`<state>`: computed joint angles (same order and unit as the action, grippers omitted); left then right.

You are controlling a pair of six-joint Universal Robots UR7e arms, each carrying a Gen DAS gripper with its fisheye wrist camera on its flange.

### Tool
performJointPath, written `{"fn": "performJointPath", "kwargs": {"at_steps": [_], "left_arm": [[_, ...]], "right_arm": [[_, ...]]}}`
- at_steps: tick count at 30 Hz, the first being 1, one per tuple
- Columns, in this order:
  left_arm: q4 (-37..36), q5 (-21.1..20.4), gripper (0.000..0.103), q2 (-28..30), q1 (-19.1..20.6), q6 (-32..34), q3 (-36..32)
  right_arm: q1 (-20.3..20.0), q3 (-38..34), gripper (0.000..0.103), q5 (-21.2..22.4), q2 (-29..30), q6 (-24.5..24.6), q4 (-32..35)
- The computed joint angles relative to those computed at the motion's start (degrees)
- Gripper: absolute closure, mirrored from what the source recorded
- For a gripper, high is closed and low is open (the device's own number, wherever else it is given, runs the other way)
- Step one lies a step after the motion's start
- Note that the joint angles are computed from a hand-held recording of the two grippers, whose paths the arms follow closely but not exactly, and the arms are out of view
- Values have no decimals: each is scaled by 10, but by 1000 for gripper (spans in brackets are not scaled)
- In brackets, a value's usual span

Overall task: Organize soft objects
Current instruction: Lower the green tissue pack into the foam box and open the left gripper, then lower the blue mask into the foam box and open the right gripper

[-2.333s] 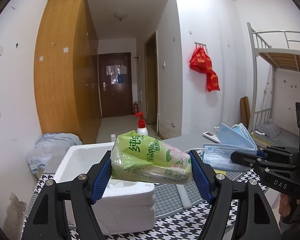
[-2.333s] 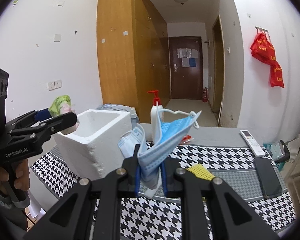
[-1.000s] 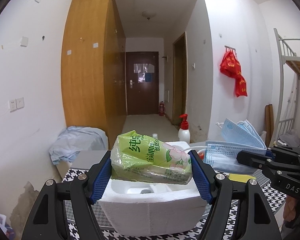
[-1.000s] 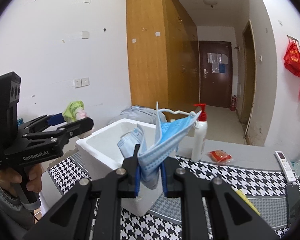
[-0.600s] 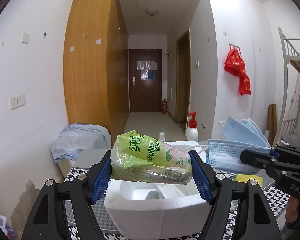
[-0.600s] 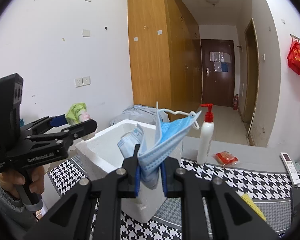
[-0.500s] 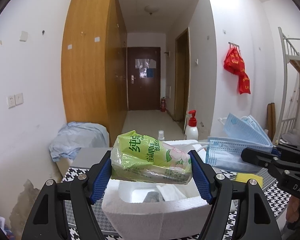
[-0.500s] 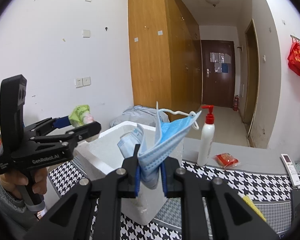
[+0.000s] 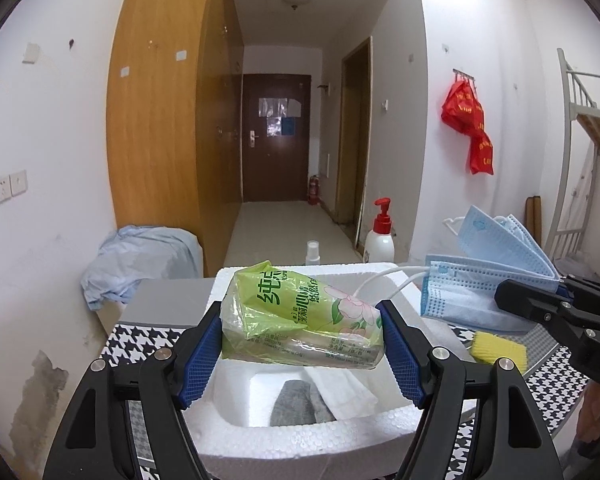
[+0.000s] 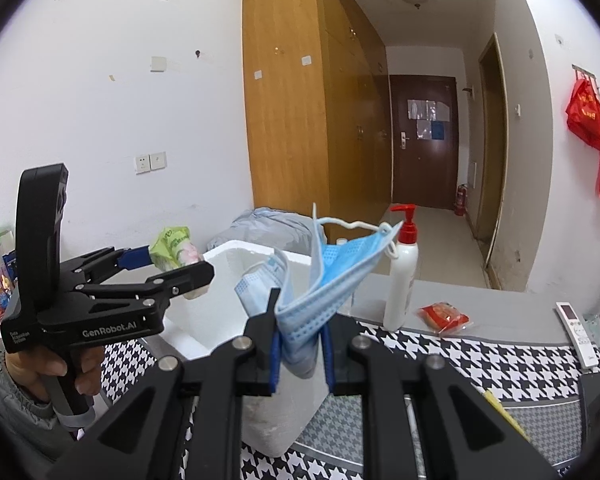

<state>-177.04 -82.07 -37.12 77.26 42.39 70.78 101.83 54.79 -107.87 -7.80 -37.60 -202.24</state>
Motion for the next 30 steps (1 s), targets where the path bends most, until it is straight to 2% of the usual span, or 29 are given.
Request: {"fn": "performJointPath", "kwargs": {"at_steps": [2,8,13,30], "left_arm": [[3,2,26,3,-1,0,-4],[-6,-6,5,2,1,-5,-2],[-23,-11,1,-5,1,1,12],[-71,-3,1,-26,8,8,40]], "right_arm": [[-1,-1,83,-1,0,2,1],[0,-12,83,-11,4,3,9],[1,-12,83,-13,4,4,8],[6,-21,83,-14,12,1,12]]}}
